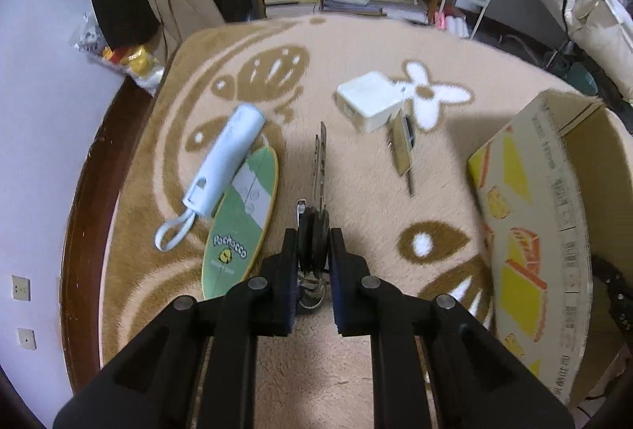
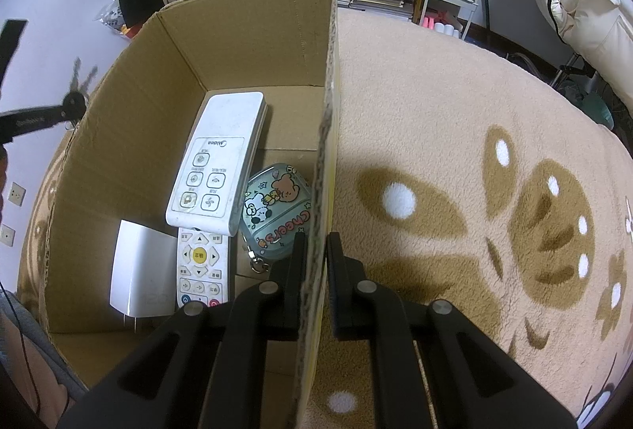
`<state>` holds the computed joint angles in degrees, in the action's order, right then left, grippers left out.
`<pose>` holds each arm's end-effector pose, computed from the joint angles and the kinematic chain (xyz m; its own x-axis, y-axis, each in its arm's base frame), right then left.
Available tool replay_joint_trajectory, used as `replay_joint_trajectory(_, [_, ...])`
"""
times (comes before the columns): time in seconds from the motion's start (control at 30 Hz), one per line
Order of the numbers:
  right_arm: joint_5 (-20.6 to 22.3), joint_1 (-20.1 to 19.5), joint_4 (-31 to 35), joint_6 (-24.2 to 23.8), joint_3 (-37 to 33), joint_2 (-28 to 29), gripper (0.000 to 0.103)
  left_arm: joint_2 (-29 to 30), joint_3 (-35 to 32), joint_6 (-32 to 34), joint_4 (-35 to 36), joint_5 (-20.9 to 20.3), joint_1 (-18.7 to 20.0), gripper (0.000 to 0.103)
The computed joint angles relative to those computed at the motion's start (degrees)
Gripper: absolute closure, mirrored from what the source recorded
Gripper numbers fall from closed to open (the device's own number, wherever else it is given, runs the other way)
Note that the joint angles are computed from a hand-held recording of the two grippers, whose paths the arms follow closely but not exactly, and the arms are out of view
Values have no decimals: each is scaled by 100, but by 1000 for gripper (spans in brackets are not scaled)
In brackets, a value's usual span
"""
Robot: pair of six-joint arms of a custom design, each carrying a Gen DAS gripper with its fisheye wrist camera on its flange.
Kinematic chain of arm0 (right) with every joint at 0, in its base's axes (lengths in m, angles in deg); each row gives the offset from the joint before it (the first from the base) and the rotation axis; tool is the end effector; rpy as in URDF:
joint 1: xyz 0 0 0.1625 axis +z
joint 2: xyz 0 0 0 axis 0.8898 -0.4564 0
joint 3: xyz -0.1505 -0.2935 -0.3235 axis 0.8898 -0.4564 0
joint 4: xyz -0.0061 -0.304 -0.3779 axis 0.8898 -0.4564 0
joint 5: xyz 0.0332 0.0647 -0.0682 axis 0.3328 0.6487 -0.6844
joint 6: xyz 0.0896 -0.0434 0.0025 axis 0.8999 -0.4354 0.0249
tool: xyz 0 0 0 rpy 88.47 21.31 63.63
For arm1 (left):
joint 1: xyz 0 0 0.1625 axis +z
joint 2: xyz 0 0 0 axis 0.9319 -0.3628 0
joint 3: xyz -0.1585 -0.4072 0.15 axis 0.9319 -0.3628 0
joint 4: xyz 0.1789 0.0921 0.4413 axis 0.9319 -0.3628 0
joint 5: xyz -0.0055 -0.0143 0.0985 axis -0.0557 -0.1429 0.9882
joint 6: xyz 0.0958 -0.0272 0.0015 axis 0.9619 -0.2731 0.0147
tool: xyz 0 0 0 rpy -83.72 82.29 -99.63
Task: Organize rigid objects
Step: 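Lift the keys with the left tool and carry them over the box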
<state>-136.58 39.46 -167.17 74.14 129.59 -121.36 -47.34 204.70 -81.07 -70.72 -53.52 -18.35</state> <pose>0.1508 -0.4155 0.1758 -0.7239 0.2290 0.6508 -0.1221 0.8859 -0.4475 -0.2203 -0.5797 0.1530 -0.6106 0.4184 -0.6724 0.5598 0.8286 0.0073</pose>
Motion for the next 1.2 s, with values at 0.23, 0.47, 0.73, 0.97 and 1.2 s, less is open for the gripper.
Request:
replay_joint_trajectory(0.23, [-2, 0, -6, -1, 1, 5, 93, -129, 130, 362, -273, -3, -314, 90])
replay_joint_trajectory(0.47, [5, -1, -8, 6, 3, 2, 93, -280, 232, 503, -596, -68, -586, 90])
replay_joint_trajectory(0.73, [-8, -1, -5, -11, 2, 4, 93, -504, 427, 600, -1290, 70, -957, 90])
replay_joint_trajectory(0.97, [25, -20, -14, 6, 20, -27, 93, -704, 574, 839, -1595, 42, -1344, 90])
replay_joint_trajectory(1.2, [25, -29, -36, -12, 25, -23, 93, -823, 784, 1137, -1746, -296, -1757, 90])
